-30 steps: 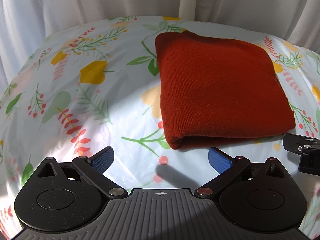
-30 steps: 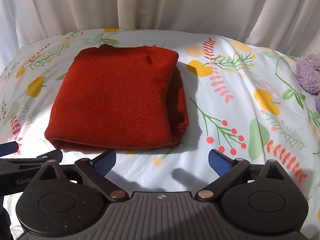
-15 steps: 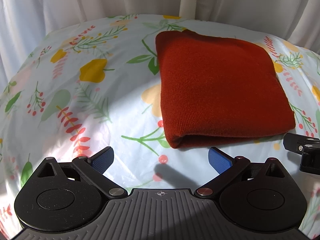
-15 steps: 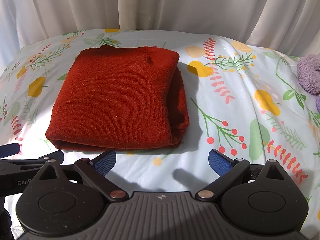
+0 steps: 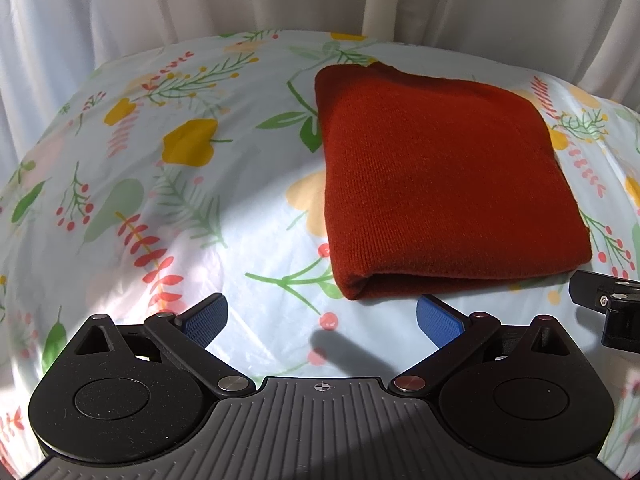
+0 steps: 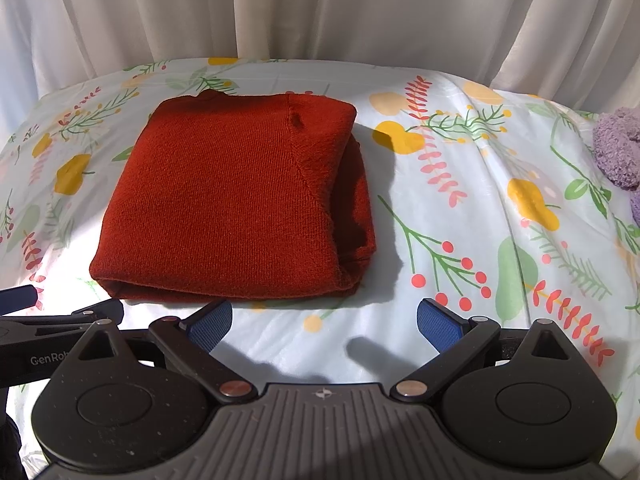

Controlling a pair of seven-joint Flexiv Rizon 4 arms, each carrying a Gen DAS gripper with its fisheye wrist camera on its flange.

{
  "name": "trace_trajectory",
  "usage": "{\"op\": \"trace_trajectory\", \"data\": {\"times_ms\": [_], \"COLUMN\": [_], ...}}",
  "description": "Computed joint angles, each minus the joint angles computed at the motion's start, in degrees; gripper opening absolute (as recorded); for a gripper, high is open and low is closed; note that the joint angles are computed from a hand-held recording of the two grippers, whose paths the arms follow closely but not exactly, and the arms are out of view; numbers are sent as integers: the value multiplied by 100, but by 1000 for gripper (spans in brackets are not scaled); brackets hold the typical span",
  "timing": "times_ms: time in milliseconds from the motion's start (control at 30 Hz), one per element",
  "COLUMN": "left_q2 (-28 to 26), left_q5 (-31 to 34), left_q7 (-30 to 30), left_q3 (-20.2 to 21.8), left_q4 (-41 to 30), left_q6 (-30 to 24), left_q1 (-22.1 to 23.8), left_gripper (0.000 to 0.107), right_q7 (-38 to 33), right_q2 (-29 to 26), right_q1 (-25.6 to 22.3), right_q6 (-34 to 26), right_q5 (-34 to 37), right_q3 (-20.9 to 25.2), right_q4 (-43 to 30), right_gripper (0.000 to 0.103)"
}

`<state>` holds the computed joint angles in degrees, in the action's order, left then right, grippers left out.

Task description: Fold small clothes

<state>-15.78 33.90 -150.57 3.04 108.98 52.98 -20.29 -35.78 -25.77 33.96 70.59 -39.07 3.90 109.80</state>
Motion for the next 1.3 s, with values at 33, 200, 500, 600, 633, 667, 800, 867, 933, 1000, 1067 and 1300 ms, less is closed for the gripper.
{"op": "trace_trajectory", "data": {"times_ms": [33,200,500,600,633,667,800,867,933,1000,1067,1300], "left_q2": [-1,3,-9,-14,-14,-14,-29,-35,-30,-32,-39,-81], "left_q5": [13,39,45,46,46,45,86,81,64,52,68,-91], "left_q7": [-15,-57,-42,-40,-40,-40,-77,-88,-87,-79,-38,169], "left_q3": [0,2,-11,-13,-13,-13,-1,4,5,6,8,-10], "left_q4": [-11,-22,-41,-50,-50,-49,-70,-71,-46,-28,-28,9], "left_q6": [-17,-54,-95,-107,-107,-98,-93,-86,-21,41,74,192], "left_q1": [-10,-14,-3,-6,-7,-5,-18,-13,5,13,9,53], "left_gripper": [103,103,103,103,103,103,103,103,103,103,103,103], "right_q7": [-23,-82,-122,-134,-126,-127,-127,-117,-125,-116,-134,-239], "right_q2": [-2,-6,-10,-11,-10,-10,-12,-14,-15,-12,-13,-14], "right_q1": [-9,-22,-19,-19,-13,-12,-9,-4,-8,-1,-7,-43], "right_q6": [-11,-4,-16,-17,-19,-19,-19,-21,-22,-25,-30,-46], "right_q5": [15,43,65,72,69,70,66,59,65,55,56,105], "right_q3": [11,17,16,17,12,12,10,3,8,3,6,38], "right_q4": [-6,-16,-29,-31,-31,-31,-34,-39,-41,-38,-49,-73], "right_gripper": [99,99,99,99,99,99,99,99,99,99,99,99]}}
